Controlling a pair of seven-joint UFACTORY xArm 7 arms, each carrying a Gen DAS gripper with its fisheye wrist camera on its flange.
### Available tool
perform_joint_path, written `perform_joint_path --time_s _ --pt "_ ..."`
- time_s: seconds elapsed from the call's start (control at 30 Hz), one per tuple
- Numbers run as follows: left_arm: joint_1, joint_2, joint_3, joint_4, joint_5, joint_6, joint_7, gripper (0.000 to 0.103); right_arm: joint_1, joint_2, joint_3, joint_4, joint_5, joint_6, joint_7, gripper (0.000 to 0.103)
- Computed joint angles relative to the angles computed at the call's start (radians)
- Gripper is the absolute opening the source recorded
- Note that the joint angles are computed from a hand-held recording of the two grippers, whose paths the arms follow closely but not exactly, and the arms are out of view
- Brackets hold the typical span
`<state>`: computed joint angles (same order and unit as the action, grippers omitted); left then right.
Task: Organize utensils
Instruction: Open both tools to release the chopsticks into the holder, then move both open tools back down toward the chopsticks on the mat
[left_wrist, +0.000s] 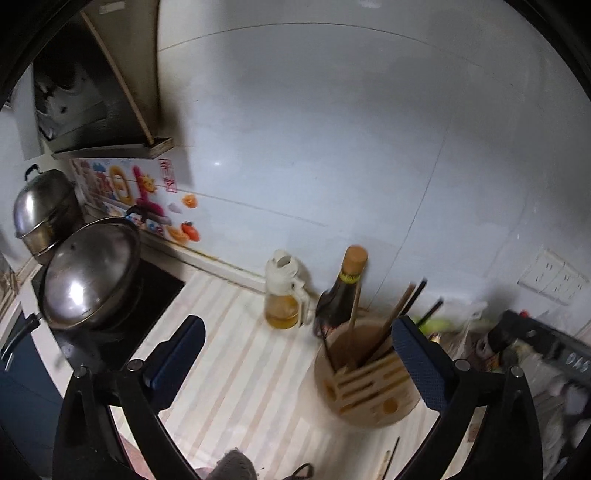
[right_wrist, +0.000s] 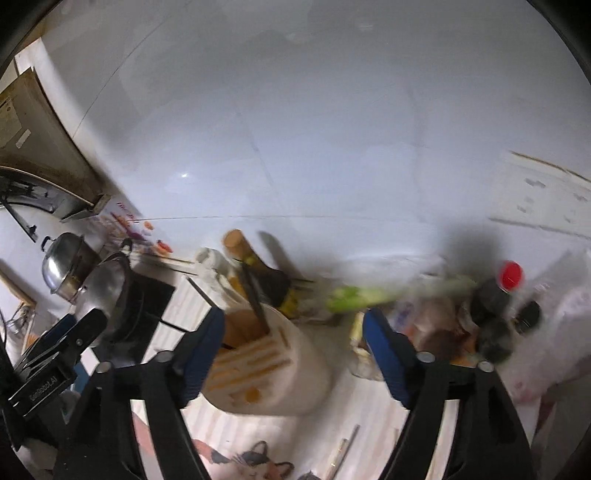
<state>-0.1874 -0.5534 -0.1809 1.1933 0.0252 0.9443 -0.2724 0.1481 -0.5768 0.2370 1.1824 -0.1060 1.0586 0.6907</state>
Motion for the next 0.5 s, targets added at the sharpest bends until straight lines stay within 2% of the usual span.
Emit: perform_joint_path --time_s 0.03,0.17,0.5 --pt "-0.002 -0.028 -0.001 -0.033 0.003 -0.003 -0.001 0.103 -0.007 -0.037 0.007 -0.028 -0.014 0.017 0.014 0.082" --pt "-0.032 -0.119 0.005 -0.159 -0.036 0.012 0.0 0.103 -0.016 -0.169 0.008 -0.144 -0.015 0.079 0.041 0.093" --pt "-0.127 -0.182 -0.061 -0.398 -0.081 0.081 0.0 0.103 0.004 -0.437 -0.003 -0.469 0.063 0.246 0.084 0.093"
